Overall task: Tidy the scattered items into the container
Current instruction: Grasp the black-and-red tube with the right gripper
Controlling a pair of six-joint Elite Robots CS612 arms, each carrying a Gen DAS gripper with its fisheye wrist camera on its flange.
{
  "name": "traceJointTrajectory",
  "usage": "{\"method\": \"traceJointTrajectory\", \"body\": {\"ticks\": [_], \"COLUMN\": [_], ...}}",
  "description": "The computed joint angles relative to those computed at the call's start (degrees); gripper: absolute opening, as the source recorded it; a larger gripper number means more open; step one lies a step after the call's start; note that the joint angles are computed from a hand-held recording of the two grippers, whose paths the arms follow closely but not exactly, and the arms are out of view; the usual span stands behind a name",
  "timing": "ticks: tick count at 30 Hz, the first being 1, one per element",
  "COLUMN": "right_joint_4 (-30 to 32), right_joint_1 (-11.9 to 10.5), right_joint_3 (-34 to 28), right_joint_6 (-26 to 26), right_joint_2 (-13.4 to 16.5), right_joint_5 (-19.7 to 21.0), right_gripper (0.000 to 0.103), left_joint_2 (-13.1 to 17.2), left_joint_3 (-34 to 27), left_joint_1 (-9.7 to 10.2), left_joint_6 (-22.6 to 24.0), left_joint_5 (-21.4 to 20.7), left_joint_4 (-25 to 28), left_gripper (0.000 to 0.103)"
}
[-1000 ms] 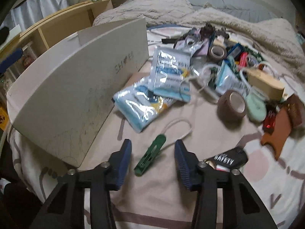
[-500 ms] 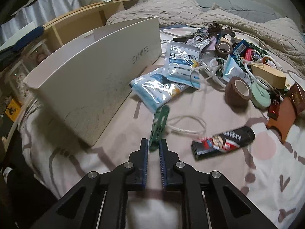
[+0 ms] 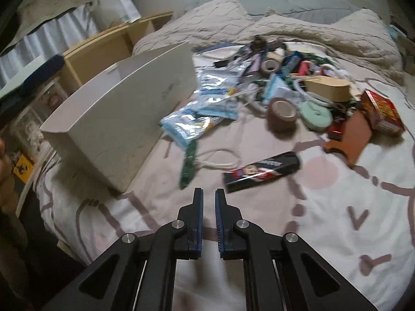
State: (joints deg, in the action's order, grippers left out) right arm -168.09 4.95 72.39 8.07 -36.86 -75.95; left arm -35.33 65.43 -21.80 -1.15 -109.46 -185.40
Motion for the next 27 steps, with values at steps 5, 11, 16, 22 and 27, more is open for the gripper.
{"method": "traceJointTrajectory", "body": {"ticks": [5,11,16,22,27], "right_joint_4": [-0.1,0.3,2.9,8.7,7.8], "right_joint_1": [-1.1,-2.3,-2.6,-2.3,-3.0], "right_joint_3": [0.4,-0.8,-4.9,-10.1,-8.9], "right_joint_6": [0.9,0.7,-0.6,-3.7,-6.0], "right_joint_2": [-0.2,0.2,2.2,5.1,5.0], "right_joint_5": [-2.0,-0.9,1.5,3.7,7.1], "right_gripper": [0.01,0.01,0.01,0.01,0.01], "left_joint_2": [-0.3,0.0,0.8,1.0,1.1], "left_joint_3": [1.1,1.5,1.2,2.3,2.8], "left_joint_1": [-1.16,-2.21,-2.93,-3.77,-3.75], "left_joint_6": [2.4,4.1,5.1,8.3,7.9], "left_joint_5": [1.0,2.7,5.2,9.1,9.5], "left_joint_4": [1.1,4.5,8.0,6.5,5.3], "left_gripper": [0.099,0.091,0.089,0.083,0.083]}}
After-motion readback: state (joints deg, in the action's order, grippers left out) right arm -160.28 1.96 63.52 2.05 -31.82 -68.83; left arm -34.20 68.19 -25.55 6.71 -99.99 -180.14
